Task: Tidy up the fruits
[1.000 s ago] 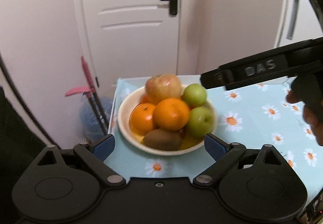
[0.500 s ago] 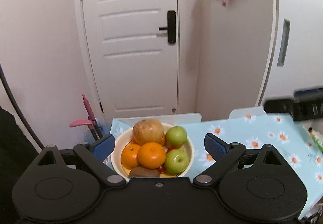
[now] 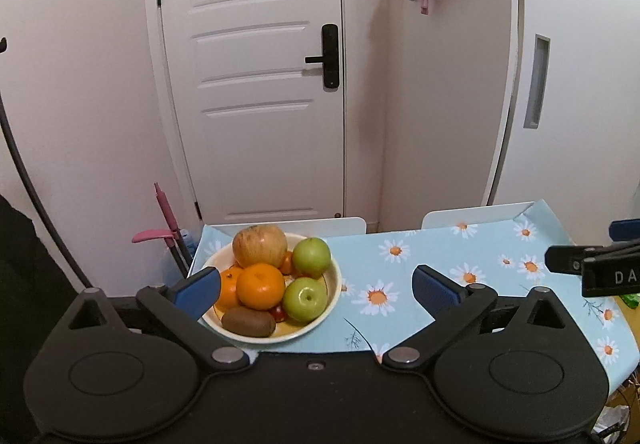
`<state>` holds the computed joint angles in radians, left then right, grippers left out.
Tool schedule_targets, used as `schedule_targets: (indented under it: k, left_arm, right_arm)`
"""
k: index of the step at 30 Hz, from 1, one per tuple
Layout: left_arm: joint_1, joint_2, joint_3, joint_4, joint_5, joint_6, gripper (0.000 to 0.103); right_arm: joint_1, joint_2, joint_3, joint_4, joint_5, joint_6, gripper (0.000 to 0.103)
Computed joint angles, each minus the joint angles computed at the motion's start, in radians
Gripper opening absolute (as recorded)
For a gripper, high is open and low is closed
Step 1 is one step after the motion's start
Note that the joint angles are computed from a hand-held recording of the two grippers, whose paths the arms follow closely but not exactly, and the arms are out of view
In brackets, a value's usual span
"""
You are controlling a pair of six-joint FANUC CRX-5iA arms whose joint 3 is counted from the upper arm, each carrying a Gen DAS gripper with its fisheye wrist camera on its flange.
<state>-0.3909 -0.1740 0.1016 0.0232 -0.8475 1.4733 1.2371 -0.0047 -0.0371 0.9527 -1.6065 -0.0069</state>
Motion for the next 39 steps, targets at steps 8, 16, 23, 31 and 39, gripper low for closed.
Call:
schedule_targets:
  k: [8, 16, 23, 31, 39]
  left_arm:
    - [-0.014, -0.001, 0.004, -0.023, -0.008, 0.040, 0.103]
    - [-0.022, 0.000, 0.009, -0.040, -0.017, 0.048, 0.103]
    - [-0.027, -0.002, 0.010, -0.055, -0.023, 0.045, 0.103]
    - [-0.022, -0.006, 0.001, -0.053, -0.014, 0.047, 0.103]
    - [-0.022, -0.004, -0.004, -0.056, -0.018, 0.049, 0.103]
  right_arm:
    - [0.019, -0.023, -0.023, -0.017, -0.022, -0.030, 0.103]
    - [0.017, -0.023, -0.022, -0.032, -0.024, -0.034, 0.103]
    - [0.018, -0.020, -0.019, -0.035, -0.028, -0.039, 0.103]
    - [0.018, -0.015, -0.015, -0.039, -0.037, -0.057, 0.103]
    - [0.018, -0.014, -0.015, -0.038, -0.037, -0.057, 0.103]
